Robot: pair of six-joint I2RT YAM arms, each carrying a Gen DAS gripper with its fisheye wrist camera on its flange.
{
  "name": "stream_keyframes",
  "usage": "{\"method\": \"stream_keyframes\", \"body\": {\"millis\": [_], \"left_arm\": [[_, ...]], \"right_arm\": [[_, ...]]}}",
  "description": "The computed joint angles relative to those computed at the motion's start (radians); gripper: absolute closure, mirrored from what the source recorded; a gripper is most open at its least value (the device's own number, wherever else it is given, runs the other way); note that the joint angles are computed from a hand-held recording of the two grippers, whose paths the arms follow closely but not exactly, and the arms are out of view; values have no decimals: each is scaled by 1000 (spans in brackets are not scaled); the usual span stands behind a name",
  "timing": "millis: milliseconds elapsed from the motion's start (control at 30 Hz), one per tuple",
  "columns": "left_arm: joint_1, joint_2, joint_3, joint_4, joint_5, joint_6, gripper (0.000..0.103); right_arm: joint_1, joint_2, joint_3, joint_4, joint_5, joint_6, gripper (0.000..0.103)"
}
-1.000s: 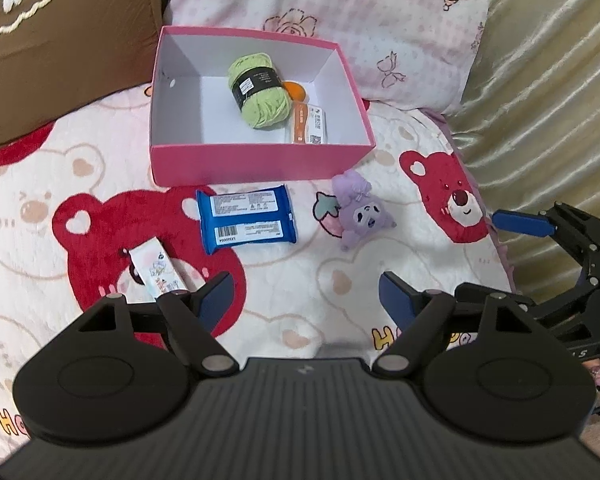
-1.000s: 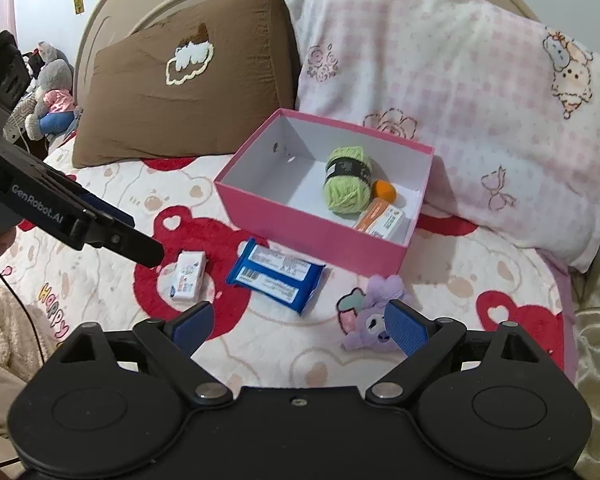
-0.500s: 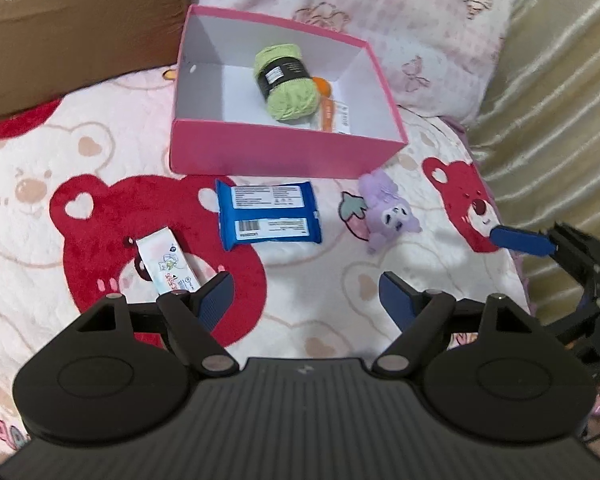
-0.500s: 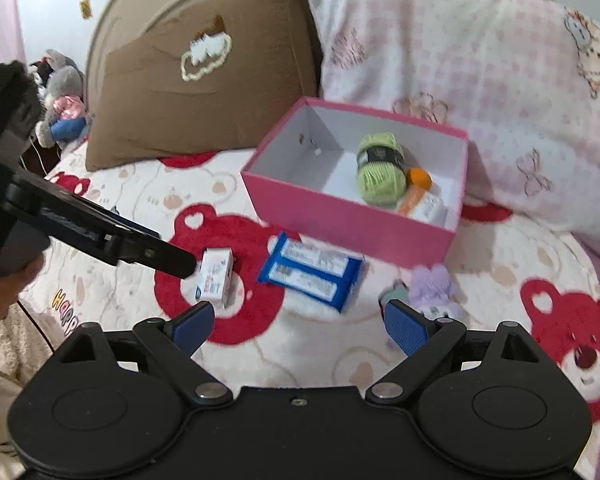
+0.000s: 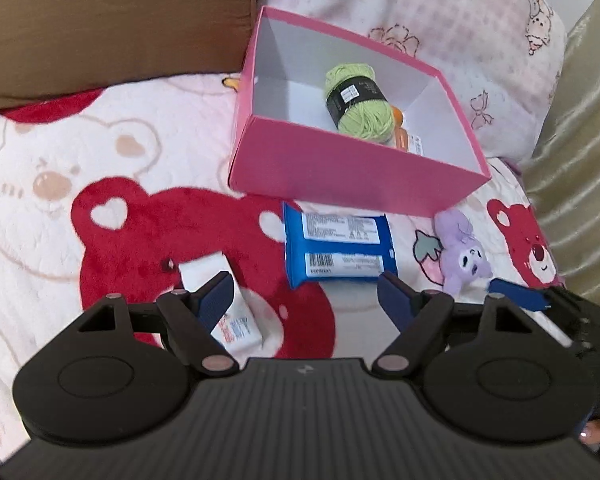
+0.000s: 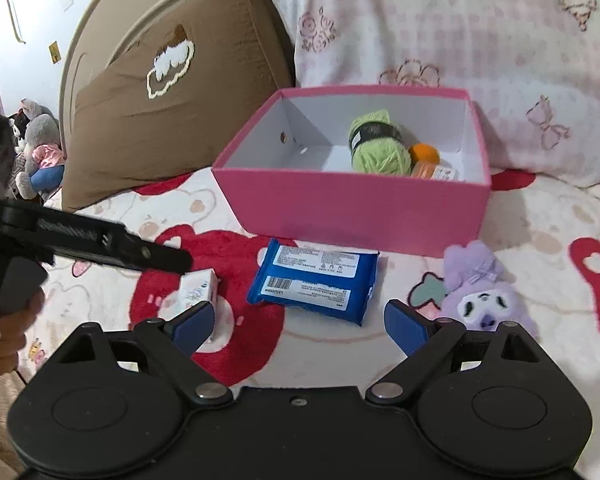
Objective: Organize objects
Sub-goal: 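Move the left gripper down onto the blue wet-wipe packet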
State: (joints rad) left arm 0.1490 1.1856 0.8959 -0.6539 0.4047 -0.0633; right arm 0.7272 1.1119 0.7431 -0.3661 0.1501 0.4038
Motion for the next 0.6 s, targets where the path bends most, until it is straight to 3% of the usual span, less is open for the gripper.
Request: {"method": "stream_keyframes", "body": {"millis": [100, 200, 300, 400, 500, 600], "left_arm": [[-5, -12, -51, 87, 9, -21, 26], [-37, 10, -71, 129, -40, -26, 26], [-48, 33, -104, 201, -50, -59, 27], [-65, 52, -132, 265, -72, -77, 30], [-65, 74, -153, 316, -56, -102, 33], [-63, 95, -164, 345, -42, -108, 42]], "right_arm": [[-49, 82, -32, 93, -38, 4, 9], [-110, 176, -8, 98, -115, 113, 9], [-146, 206, -43, 183, -197, 189, 11], [-139, 236, -57, 240, -172, 193, 12], [-123, 270, -51, 264, -123, 159, 20], [-116, 287, -51, 283, -89, 115, 35]]}}
